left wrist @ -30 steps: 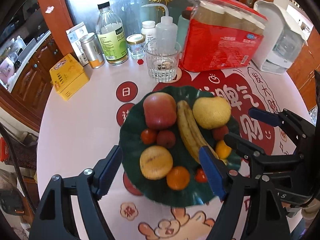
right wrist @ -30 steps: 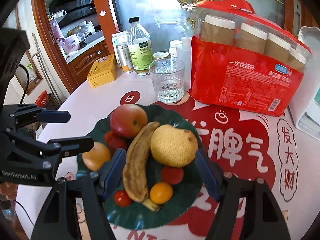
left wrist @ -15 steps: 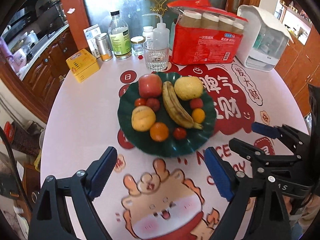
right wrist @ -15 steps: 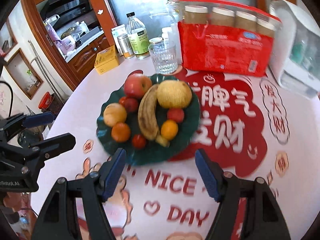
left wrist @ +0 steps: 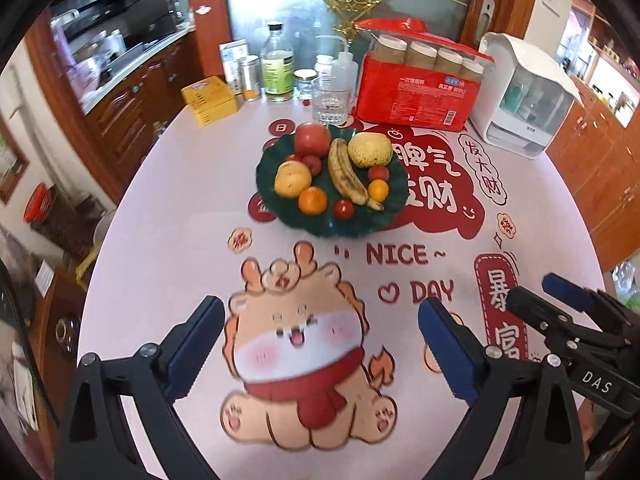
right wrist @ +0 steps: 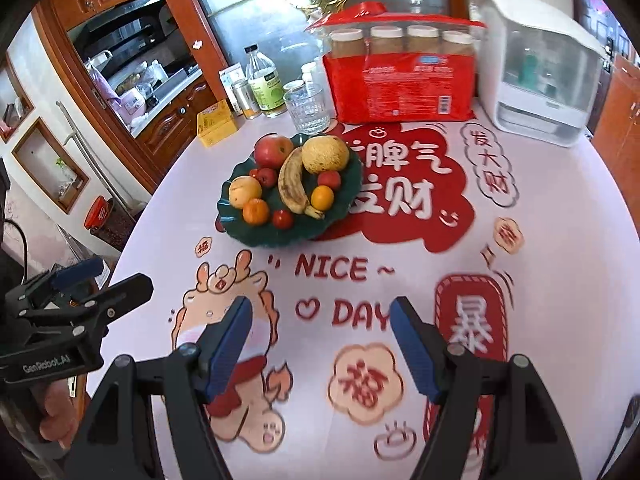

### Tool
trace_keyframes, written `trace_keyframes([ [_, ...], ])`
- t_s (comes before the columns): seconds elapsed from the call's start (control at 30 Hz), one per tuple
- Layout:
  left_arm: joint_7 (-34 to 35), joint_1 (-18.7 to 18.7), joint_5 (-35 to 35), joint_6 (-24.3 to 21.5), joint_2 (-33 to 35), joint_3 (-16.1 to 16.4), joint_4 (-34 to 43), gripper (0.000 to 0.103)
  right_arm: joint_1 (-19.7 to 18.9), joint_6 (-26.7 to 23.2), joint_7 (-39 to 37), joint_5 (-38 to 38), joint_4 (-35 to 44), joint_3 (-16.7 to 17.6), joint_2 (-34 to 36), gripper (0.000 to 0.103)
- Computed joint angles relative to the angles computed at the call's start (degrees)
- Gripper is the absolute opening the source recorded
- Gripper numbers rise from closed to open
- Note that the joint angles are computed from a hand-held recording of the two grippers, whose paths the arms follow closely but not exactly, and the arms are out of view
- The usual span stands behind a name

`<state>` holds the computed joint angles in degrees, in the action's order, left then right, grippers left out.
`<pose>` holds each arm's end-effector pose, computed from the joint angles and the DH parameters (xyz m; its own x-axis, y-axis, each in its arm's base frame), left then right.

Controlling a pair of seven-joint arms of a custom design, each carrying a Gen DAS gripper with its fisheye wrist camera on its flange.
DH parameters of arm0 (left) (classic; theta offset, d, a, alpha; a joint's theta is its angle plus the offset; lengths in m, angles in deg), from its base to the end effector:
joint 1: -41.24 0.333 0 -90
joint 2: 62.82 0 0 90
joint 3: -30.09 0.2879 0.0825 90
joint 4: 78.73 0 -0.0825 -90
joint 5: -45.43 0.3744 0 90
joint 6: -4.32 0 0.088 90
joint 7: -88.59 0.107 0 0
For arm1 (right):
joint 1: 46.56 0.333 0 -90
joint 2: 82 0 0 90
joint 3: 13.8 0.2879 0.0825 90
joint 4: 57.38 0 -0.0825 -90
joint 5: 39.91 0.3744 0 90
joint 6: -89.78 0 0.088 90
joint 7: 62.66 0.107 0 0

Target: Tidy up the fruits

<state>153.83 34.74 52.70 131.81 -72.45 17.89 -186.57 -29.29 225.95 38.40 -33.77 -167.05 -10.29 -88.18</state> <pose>0.5156 -0.1789 0.6067 0.0335 -0.9979 0.0547 -0.8635 -0.0565 -0.5011 0.5285 0.2033 0.5784 0.1673 -0.9657 -0.1985 -0.8604 -0.0448 -0.5076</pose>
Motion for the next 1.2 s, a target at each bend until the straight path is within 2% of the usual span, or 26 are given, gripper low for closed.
trace_keyframes([
  [0.37,-8.04,-0.72,1.79,-2.4,-11.69,-4.06,-9.52,0.1,-0.83,-0.74,9.55,-8.09,-13.43,0.52,-15.89,0.074],
  [0.67,-11.02,-1.42,2.69,-4.03,-14.92,-6.28,-12.1,0.1,-0.71,0.35,13.43,-12.12,-20.18,0.74,-23.96,0.076],
  [0.93,-12.52,-2.05,4.02,-4.24,-15.13,-7.49,-12.31,0.1,0.38,-0.1,13.93,-11.68,-22.32,-0.01,-25.83,0.076],
  [1.2,-11.52,-3.08,4.04,-3.73,-14.95,-7.39,-12.43,0.1,1.35,-0.45,12.45,-12.17,-22.78,0.35,-26.19,0.076],
])
